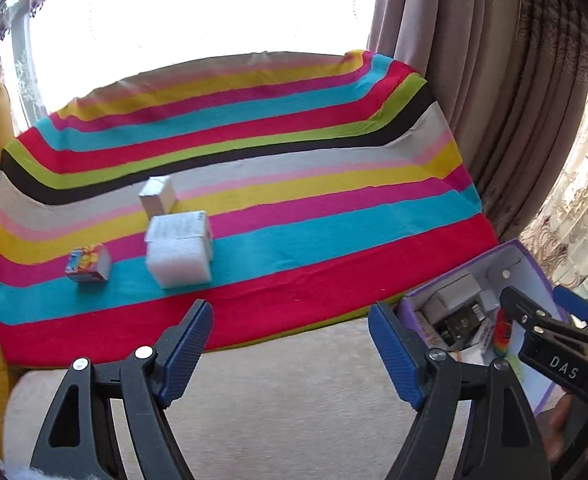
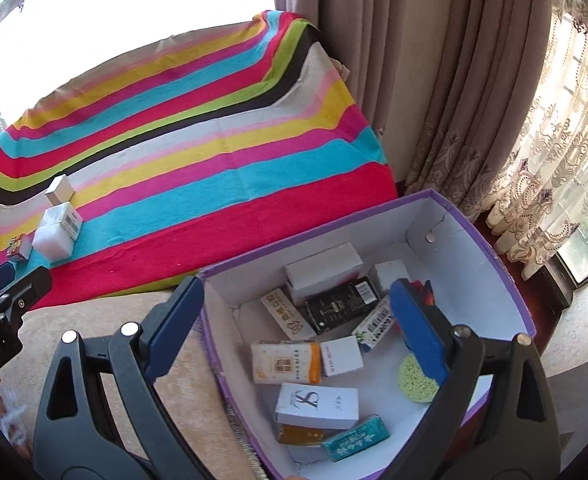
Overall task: Organize objects
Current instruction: 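Move both tools back over the cloth toward the foam block and red box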
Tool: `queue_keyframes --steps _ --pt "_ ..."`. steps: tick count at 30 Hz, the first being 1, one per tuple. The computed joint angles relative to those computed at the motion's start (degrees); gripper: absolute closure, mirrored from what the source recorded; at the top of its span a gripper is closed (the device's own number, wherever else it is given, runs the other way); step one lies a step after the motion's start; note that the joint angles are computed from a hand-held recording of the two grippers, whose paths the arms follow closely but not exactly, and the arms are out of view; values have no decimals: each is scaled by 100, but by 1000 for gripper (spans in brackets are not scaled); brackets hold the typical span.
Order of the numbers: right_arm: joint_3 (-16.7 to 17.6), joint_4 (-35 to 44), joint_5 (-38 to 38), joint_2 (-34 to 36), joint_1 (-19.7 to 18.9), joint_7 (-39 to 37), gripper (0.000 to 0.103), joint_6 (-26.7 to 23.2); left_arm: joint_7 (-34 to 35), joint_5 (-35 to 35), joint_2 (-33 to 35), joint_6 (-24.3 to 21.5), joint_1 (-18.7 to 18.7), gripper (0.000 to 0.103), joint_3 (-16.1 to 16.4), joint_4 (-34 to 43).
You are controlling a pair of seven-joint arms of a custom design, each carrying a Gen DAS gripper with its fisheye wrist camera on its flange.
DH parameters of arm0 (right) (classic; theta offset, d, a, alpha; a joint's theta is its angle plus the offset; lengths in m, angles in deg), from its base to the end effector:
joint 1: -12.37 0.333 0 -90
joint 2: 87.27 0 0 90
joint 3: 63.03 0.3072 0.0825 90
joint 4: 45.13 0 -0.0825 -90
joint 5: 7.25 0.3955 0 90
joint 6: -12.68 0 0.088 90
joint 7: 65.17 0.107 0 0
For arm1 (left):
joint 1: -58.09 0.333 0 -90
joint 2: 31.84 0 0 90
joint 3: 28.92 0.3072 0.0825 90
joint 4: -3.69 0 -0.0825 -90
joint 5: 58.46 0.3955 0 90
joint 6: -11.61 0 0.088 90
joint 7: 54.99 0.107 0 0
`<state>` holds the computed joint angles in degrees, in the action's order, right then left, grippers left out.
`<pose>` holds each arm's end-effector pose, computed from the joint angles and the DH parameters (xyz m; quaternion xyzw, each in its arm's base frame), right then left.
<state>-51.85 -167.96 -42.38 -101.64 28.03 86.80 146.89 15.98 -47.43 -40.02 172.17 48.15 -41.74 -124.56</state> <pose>0.4760 0.2389 0.5463 -0.5675 0.7464 -0.2824 0.2027 0.5097 -0.2279 0.4947 -0.5810 0.7348 -0.2805 0.2092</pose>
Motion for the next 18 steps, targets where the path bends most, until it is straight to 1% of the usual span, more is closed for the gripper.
queue_keyframes --steps 2,4,7,8,10,12,16,18 --pt "53 137 -69 163 65 -85 8 135 -115 212 -130 151 155 22 48 -156" --pt "42 276 16 338 173 -299 8 302 -335 544 -267 278 378 22 49 -319" --pt "26 551 222 662 348 -533 8 430 -428 790 -398 304 629 22 87 -485" --pt "19 664 308 786 415 -631 8 421 -317 670 -439 365 622 22 182 -568" --pt "-8 910 506 1043 553 -878 8 350 103 132 -488 391 508 22 450 -677" --pt "-28 1098 521 1229 687 -992 8 286 240 -124 -510 365 579 22 534 -739" --pt "-90 1489 445 1539 919 -1168 8 154 836 -969 -496 368 536 22 856 -808" --pt "-131 1669 446 1683 1016 -1217 8 114 1013 -1294 -453 330 591 22 930 -790"
